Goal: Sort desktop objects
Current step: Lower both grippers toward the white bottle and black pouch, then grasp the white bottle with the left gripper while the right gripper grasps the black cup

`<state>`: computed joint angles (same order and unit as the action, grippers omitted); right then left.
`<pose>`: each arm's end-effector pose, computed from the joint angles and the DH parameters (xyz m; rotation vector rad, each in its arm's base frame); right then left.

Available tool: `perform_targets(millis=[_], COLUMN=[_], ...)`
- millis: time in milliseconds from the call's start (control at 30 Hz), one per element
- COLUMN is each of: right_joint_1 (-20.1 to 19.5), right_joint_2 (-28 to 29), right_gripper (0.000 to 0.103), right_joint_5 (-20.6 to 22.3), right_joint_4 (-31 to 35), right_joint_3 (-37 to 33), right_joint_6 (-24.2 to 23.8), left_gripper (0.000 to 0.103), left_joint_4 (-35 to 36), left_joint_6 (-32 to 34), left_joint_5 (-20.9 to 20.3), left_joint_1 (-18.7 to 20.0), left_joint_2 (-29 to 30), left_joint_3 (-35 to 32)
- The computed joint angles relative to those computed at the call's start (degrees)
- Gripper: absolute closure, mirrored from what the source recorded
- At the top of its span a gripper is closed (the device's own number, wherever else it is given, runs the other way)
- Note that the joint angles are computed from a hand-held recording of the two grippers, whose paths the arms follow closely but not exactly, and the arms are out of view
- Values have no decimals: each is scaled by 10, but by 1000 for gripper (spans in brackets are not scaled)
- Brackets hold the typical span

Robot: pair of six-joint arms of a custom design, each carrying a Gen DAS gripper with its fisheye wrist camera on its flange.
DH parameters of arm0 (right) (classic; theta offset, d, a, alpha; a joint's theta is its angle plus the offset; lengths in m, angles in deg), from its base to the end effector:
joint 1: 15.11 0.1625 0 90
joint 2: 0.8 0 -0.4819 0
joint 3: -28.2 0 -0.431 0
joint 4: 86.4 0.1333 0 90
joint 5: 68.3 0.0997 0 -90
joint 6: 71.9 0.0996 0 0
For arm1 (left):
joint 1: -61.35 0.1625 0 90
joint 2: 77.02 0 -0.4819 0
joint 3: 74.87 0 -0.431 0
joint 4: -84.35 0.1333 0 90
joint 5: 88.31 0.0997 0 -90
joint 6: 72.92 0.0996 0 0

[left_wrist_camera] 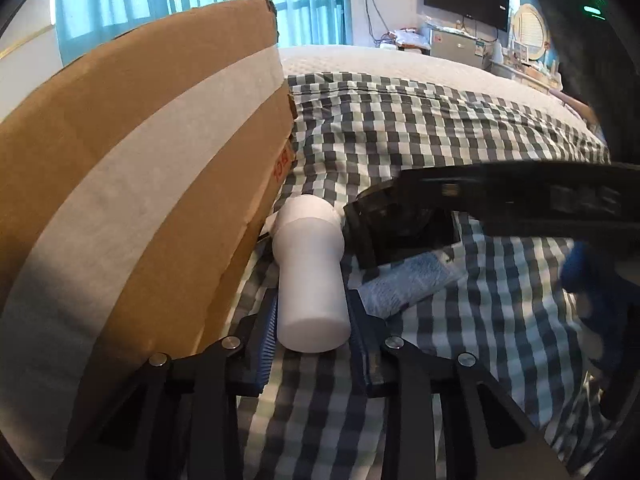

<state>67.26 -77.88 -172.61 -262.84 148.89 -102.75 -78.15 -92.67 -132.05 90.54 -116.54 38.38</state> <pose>0.0336 -0.5680 0.3319 0.3891 -2.5160 0.8364 -0.4156 -0.4673 -0.0156 0.8639 2.2752 -0.6522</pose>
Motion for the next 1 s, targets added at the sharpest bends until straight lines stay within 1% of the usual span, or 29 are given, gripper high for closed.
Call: perform_targets(millis=[100, 133, 167, 200, 233, 300, 367, 433, 500, 600, 633, 733, 767, 800, 833, 867, 900, 967, 1000], right_joint_1=[3, 6, 10, 13, 16, 12, 5, 0, 1, 1, 6, 19, 30, 37, 50, 57, 61, 68, 74], right_joint_2=[19, 29, 37, 45, 54, 51, 39, 27, 13, -19, -32, -63, -70, -75, -82, -84, -93, -118, -124], right_gripper=[19, 20, 25, 35, 35, 36, 42, 42, 43, 43, 43, 43, 43, 43, 43, 43, 43, 43, 43], right_joint_5=[0, -3, -11, -20, -38, -28, -15, -14, -31, -31, -38, -43, -56, -68, -89, -98, -101, -104, -113], right_joint_4=[32, 44, 54, 64, 61, 61, 70, 61, 31, -9, -37, -90, -120, -146, -183, -210, -232, -261, -280], right_joint_3=[-19, -26, -33, -38, -41, -38, -33, -23, -7, 23, 37, 66, 76, 84, 97, 107, 119, 142, 150], right_joint_6=[7, 9, 11, 15, 18, 23, 45, 61, 63, 75, 74, 74, 75, 68, 54, 50, 53, 77, 82], left_gripper=[71, 71, 71, 71, 71, 71, 71, 72, 72, 72, 72, 72, 72, 72, 72, 72, 72, 72, 72], left_joint_4=[-11, -11, -10, -12, -11, -20, -34, -46, -59, -76, -81, -106, -112, -121, -131, -138, -150, -168, -172], left_joint_6=[6, 6, 6, 4, 5, 11, 18, 25, 31, 44, 47, 65, 69, 74, 81, 89, 99, 117, 121], left_joint_5=[-2, -3, -1, -2, -5, -11, -13, -12, -14, -19, -19, -20, -19, -19, -19, -19, -18, -17, -22], left_joint_1=[0, -2, -2, -2, -2, -3, -7, -11, -16, -29, -34, -47, -53, -61, -65, -67, -71, -74, -79], left_joint_2=[-3, -5, -9, -12, -15, -19, -21, -26, -33, -34, -38, -46, -45, -50, -45, -41, -48, -50, -57], left_joint_3=[8, 10, 13, 17, 19, 24, 31, 38, 46, 45, 48, 57, 54, 60, 57, 52, 60, 59, 64])
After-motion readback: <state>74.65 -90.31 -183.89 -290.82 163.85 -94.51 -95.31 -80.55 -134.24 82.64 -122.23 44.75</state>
